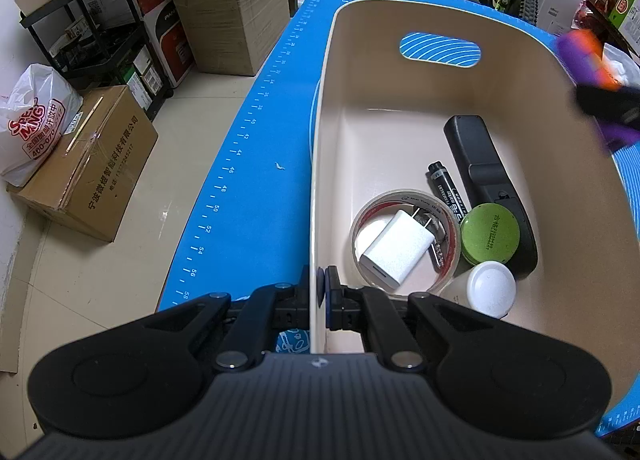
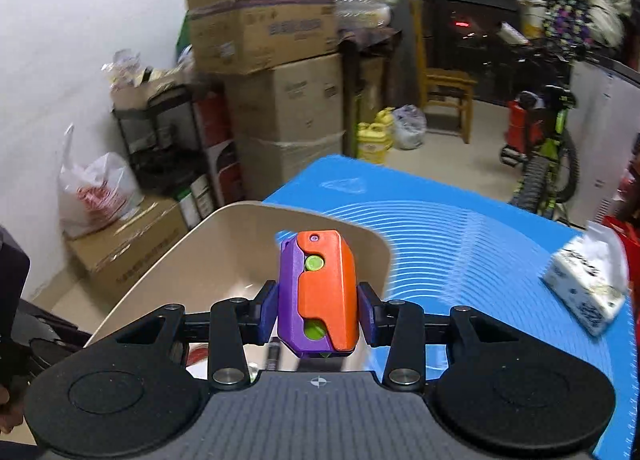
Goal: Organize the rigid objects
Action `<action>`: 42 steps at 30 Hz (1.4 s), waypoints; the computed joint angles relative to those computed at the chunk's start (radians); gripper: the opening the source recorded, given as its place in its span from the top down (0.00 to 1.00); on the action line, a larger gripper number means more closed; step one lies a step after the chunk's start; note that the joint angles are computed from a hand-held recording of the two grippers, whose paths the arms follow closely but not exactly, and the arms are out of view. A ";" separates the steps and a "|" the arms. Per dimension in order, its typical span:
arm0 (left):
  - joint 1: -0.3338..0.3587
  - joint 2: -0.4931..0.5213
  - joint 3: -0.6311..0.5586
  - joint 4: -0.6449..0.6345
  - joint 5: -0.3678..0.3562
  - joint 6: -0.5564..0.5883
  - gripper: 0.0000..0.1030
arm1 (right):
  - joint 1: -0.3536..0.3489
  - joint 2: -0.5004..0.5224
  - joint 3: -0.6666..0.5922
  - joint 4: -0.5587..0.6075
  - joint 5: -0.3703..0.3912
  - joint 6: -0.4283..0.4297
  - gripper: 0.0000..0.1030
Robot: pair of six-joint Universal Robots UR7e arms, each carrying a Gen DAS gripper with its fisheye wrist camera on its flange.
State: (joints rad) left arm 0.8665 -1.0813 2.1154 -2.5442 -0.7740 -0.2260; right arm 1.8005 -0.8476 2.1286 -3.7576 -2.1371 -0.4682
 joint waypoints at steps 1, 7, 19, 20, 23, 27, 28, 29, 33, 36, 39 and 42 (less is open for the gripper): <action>0.000 0.000 0.000 0.000 -0.001 -0.001 0.94 | 0.005 0.013 -0.013 0.023 -0.011 0.008 0.55; 0.000 -0.002 0.001 -0.002 -0.002 -0.001 0.94 | 0.031 0.104 -0.088 0.191 -0.114 0.089 0.55; -0.017 -0.008 0.020 -0.019 0.020 -0.012 0.93 | 0.059 0.117 -0.075 0.202 -0.184 0.161 0.51; -0.020 -0.010 0.023 -0.023 0.023 -0.013 0.93 | 0.062 0.108 -0.062 0.190 -0.184 0.166 0.51; -0.034 -0.012 0.034 -0.043 0.042 -0.010 0.92 | 0.070 0.072 -0.024 0.159 -0.189 0.181 0.51; -0.062 -0.015 0.051 -0.075 0.083 -0.012 0.92 | 0.084 0.042 0.028 0.050 -0.196 0.176 0.19; -0.075 -0.018 0.059 -0.084 0.096 -0.015 0.91 | 0.089 0.040 0.036 0.024 -0.203 0.168 0.18; -0.087 -0.024 0.066 -0.090 0.103 -0.018 0.84 | 0.097 0.031 0.050 -0.002 -0.212 0.164 0.16; -0.151 -0.075 0.123 -0.144 0.100 -0.005 0.43 | 0.115 -0.017 0.111 -0.059 -0.223 0.193 0.08; -0.213 -0.118 0.163 -0.133 0.129 -0.034 0.35 | 0.140 -0.058 0.161 -0.074 -0.248 0.231 0.06; -0.277 -0.175 0.204 -0.109 0.138 -0.091 0.31 | 0.173 -0.100 0.213 -0.086 -0.278 0.267 0.05; -0.334 -0.222 0.237 -0.061 0.139 -0.153 0.30 | 0.220 -0.144 0.265 -0.097 -0.324 0.292 0.04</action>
State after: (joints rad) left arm 0.5320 -1.3037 2.3523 -2.6055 -0.6346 -0.3785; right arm 2.0207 -0.9912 2.3940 -3.8551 -2.4614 -0.1764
